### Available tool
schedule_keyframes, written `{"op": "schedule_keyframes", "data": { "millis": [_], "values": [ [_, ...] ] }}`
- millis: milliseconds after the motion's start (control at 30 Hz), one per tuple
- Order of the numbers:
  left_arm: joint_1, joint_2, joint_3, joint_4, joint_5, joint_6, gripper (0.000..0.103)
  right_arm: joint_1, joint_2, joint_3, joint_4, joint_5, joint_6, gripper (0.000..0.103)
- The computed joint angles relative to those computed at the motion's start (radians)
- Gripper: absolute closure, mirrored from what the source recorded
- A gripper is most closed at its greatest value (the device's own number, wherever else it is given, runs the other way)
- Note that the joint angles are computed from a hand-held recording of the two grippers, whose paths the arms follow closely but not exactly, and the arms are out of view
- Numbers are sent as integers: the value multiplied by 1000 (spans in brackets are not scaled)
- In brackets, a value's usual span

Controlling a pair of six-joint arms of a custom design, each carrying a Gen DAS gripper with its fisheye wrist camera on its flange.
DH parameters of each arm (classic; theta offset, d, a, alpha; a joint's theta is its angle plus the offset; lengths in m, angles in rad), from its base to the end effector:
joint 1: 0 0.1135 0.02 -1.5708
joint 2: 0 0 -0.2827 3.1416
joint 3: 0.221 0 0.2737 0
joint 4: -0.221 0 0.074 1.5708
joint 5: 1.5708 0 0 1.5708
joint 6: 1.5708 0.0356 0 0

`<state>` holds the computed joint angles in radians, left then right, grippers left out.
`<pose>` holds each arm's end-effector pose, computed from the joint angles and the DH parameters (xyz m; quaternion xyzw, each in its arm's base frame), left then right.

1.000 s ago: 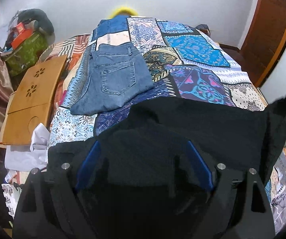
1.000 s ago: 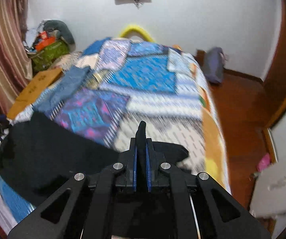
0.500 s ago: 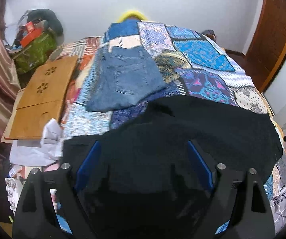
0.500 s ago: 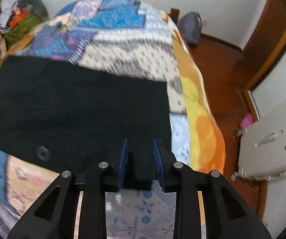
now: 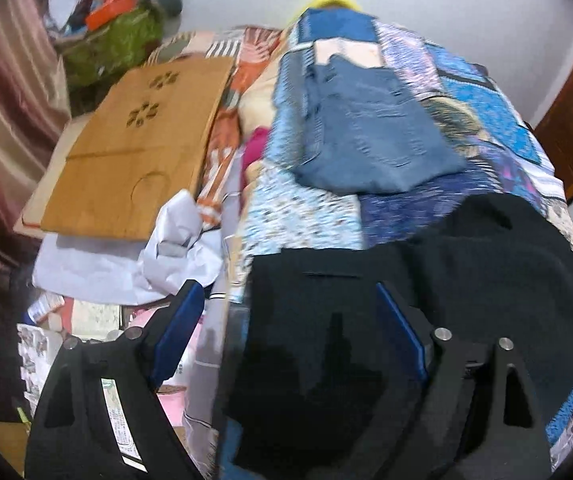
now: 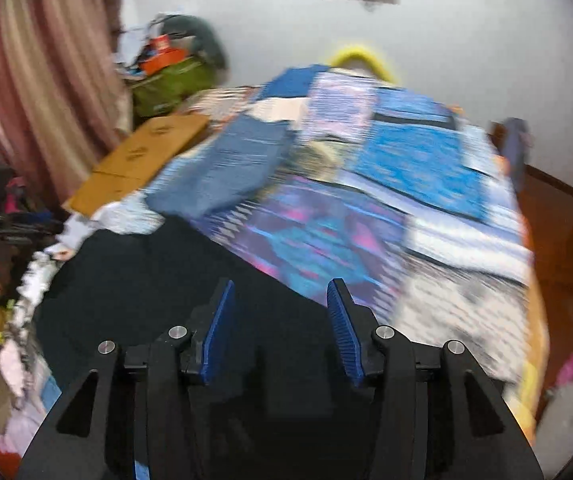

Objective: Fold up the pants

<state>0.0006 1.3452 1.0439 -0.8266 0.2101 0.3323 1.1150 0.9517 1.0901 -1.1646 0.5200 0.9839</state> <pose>0.2762 -0.0073 0.2688 0.1829 0.9531 -0.0647 0.2324 0.0892 0.1417 0.3503 0.0080 0.9333 0.1021 0.3442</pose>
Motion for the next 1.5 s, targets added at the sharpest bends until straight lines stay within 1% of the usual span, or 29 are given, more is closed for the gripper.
{"op": "schedule_keyframes", "data": {
  "millis": [33,67,133,167,233,300,400,467,533,567,600,633,667,700,733,767,800,833,900,933,1067,1133,1200,1267,1300,1333,1400,1500],
  "values": [
    [12,30,6,6,7,11,24,-25,23,-5,54,-32,-40,58],
    [20,68,14,14,13,19,27,-84,68,-5,133,-89,-114,58],
    [29,114,14,26,31,23,29,-126,138,-6,214,-137,-178,58],
    [29,141,17,30,46,23,29,-162,190,1,266,-183,-224,58],
    [21,174,17,34,67,24,30,-215,255,15,317,-258,-279,58],
    [1,204,13,41,79,36,35,-265,334,33,366,-335,-325,58],
    [-21,233,11,42,89,37,43,-318,424,73,386,-420,-357,58],
    [-32,237,3,44,101,38,55,-343,465,98,385,-482,-363,58],
    [-43,204,-29,72,95,42,60,-364,507,116,393,-561,-377,58],
    [-48,183,-45,88,86,48,67,-361,522,125,391,-580,-381,58],
    [-52,166,-58,101,78,55,71,-358,540,138,379,-594,-394,59],
    [-54,147,-71,110,74,62,76,-350,553,152,360,-588,-411,72],
    [-54,120,-87,119,73,70,78,-334,574,172,334,-560,-425,87],
    [-55,101,-99,129,69,75,79,-309,581,175,325,-522,-436,88],
    [-57,82,-112,143,57,79,81,-290,577,174,331,-488,-441,91],
    [-68,47,-139,180,19,78,81,-276,574,176,330,-451,-449,95],
    [-79,20,-159,213,-24,71,82,-244,567,181,325,-371,-452,95],
    [-87,2,-173,241,-53,69,82,-225,560,183,327,-318,-453,96],
    [-92,2,-171,287,-92,56,81,-221,551,187,343,-265,-456,97],
    [-89,19,-156,291,-100,43,81,-229,553,190,351,-259,-452,98],
    [-90,146,-68,301,-123,11,81,-296,623,236,359,-288,-467,98],
    [-93,198,-37,283,-120,20,81,-308,653,261,340,-305,-470,96],
    [-93,218,-18,260,-117,45,77,-317,661,286,292,-327,-468,94],
    [-83,198,-2,218,-106,67,75,-303,623,278,255,-305,-438,82],
    [-76,181,2,201,-96,76,75,-295,591,266,243,-295,-428,79],
    [-68,160,3,184,-84,86,73,-284,560,257,230,-288,-413,75],
    [-45,99,2,146,-59,109,72,-256,478,231,205,-270,-369,73],
    [-6,5,-5,66,8,165,64,-177,367,205,148,-217,-266,67]
  ]
}}
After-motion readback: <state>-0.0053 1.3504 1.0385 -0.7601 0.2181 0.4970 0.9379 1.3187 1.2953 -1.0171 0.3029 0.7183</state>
